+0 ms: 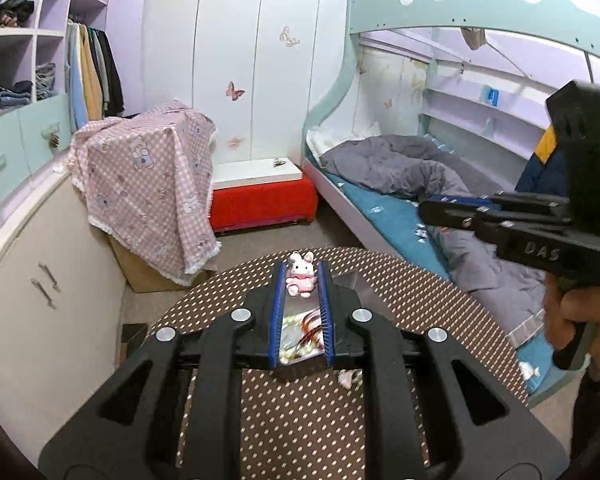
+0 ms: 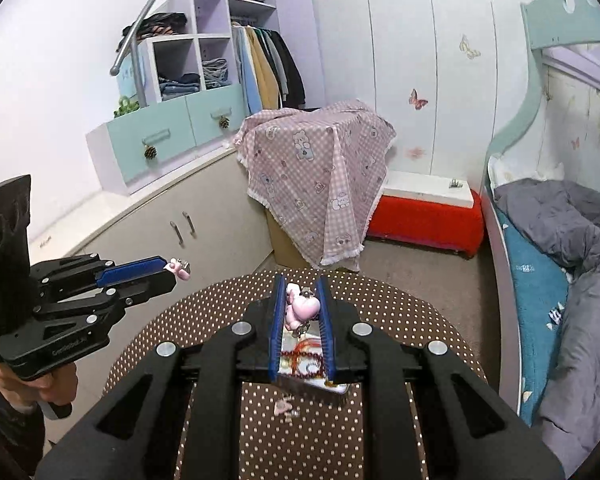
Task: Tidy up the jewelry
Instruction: 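Carry both charms into the tin box and open both tools, then withdraw both tools from the tin box toward the last silver charms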
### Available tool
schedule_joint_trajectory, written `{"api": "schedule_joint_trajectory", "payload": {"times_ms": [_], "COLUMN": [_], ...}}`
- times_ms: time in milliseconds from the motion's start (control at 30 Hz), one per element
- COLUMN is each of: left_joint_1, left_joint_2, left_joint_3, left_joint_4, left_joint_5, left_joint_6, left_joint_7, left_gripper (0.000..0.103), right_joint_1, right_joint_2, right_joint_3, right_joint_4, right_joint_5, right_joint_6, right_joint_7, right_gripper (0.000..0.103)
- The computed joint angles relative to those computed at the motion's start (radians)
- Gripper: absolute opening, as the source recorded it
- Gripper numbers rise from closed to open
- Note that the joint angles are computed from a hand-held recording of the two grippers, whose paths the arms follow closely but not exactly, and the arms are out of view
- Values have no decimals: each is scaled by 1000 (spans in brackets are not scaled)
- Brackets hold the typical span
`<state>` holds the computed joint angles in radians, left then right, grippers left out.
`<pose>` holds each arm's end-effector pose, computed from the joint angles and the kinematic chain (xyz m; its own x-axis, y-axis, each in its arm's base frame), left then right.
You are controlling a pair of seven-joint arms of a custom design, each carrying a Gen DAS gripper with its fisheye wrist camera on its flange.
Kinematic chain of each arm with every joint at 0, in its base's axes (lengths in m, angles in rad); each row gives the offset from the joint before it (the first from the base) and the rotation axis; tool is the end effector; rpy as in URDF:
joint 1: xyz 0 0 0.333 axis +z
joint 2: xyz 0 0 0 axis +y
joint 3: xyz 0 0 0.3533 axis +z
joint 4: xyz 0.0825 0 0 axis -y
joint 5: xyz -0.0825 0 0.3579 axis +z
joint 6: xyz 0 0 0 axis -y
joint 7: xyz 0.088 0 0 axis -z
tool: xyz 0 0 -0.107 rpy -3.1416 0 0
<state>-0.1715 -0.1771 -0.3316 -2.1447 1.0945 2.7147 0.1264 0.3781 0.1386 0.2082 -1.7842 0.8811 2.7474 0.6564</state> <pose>0.4285 -0.2862 0.5894 0.0226 -0.9976 0.0656 -0.5118 -0.0679 -0.8564 0.5447 0.3138 0.6047 0.7605 -0.6349 -0.1363 -0.4351 -0.3425 -0.8327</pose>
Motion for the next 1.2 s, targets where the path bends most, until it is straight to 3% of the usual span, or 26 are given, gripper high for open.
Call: {"api": "schedule_joint_trajectory", "payload": {"times_ms": [267,500,533,567,600,633,667,767,933,1200], "left_joint_1": [-6,-33,-39,-44,-51,-56,-55,-49,-37,-25], "left_joint_2": [94,157,162,160,152,140,127,95,40,-26], "left_joint_3": [45,79,82,83,76,72,75,72,46,5], "left_joint_4": [77,122,128,132,138,133,120,88,48,9], "left_joint_5": [-110,-175,-181,-152,-59,21,49,46,102,136], "left_joint_6": [57,46,28,2,-64,-99,-96,-100,-169,-233], "left_joint_7": [105,172,184,159,64,-16,-46,-68,-145,-224], "left_gripper": [16,20,30,74,94,96,97,97,97,97], "right_joint_1": [-7,-9,-11,-11,-7,-2,-11,-36,-47,-64], "right_joint_2": [106,194,200,204,208,205,196,179,148,98], "right_joint_3": [-6,4,7,5,1,-5,3,18,19,46], "right_joint_4": [133,231,234,235,236,222,197,165,123,74], "right_joint_5": [-130,-253,-262,-274,-292,-306,-290,-268,-274,-217], "right_joint_6": [-83,-146,-150,-149,-136,-99,-54,-20,36,100], "right_joint_7": [164,295,309,329,353,379,382,395,432,380], "right_gripper": [14,16,25,49,63,84,89,95,95,95]}}
